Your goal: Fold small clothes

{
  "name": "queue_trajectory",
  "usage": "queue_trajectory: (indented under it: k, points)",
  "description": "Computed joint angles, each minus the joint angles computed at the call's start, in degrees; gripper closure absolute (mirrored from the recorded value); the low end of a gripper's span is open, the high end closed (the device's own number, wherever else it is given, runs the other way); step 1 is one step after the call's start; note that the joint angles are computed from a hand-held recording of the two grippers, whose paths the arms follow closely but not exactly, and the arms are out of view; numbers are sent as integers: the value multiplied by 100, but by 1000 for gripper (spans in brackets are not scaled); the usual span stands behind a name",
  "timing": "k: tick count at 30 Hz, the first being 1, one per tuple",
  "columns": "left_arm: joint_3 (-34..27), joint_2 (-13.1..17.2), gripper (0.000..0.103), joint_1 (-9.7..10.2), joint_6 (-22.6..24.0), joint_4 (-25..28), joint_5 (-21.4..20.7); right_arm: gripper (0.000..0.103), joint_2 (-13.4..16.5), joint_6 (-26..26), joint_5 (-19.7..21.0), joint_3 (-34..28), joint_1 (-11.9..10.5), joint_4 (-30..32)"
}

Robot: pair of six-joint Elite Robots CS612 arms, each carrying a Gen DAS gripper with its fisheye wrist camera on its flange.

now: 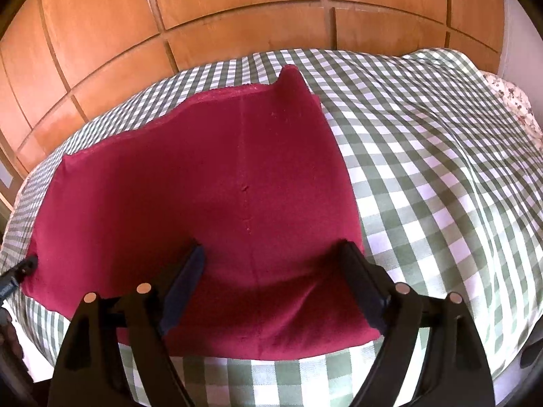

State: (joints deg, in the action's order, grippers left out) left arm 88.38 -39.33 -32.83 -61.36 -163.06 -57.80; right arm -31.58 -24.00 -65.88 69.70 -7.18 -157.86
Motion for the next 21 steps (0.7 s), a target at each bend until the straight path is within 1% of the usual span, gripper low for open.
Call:
queue_trajectory:
  k: [2,5,6,7,8,9,10,11,13,14,16,17,19,20,21]
  points:
    - [45,-30,45,54,-6,-242,-20,20,5,-15,14,-12,-3,20]
    - [-89,-3,45,169,-12,-187,-36,20,7,24,35,2,-5,-22]
    - [-186,37,45,192,62,-57,26,20,7,35,49,6,-9,-32]
    - [-317,88,45,214,105,236,100,20,10,36,75,5,-14,-32]
    - [-496,163,45,261,87,678,61,20,11,30,91,-5,-17,-13]
    - [-600,222,45,316,24,881,-102,20,7,19,107,-6,-19,8]
    - [-648,287,43,349,13,894,-194,20,3,-19,141,-20,-27,70]
    - [-673,312,41,333,46,938,-88,20,-6,-58,173,-33,-34,140]
    - [-733,324,40,271,76,1162,166,20,-34,-76,308,-70,-67,330]
    - [-720,308,40,266,12,1175,159,20,-43,-30,416,-88,-92,392]
    - [-666,257,40,261,-134,1157,157,20,-42,167,644,-141,-154,401]
    - [-627,206,40,224,-222,1207,276,20,-34,268,699,-170,-173,375]
    - [-570,148,40,175,-206,1162,408,20,17,499,810,-292,-213,434]
    - [-515,102,38,124,-208,1076,515,20,52,577,811,-361,-223,497]
    - [-484,82,32,95,-188,1000,574,20,90,638,771,-435,-227,574]
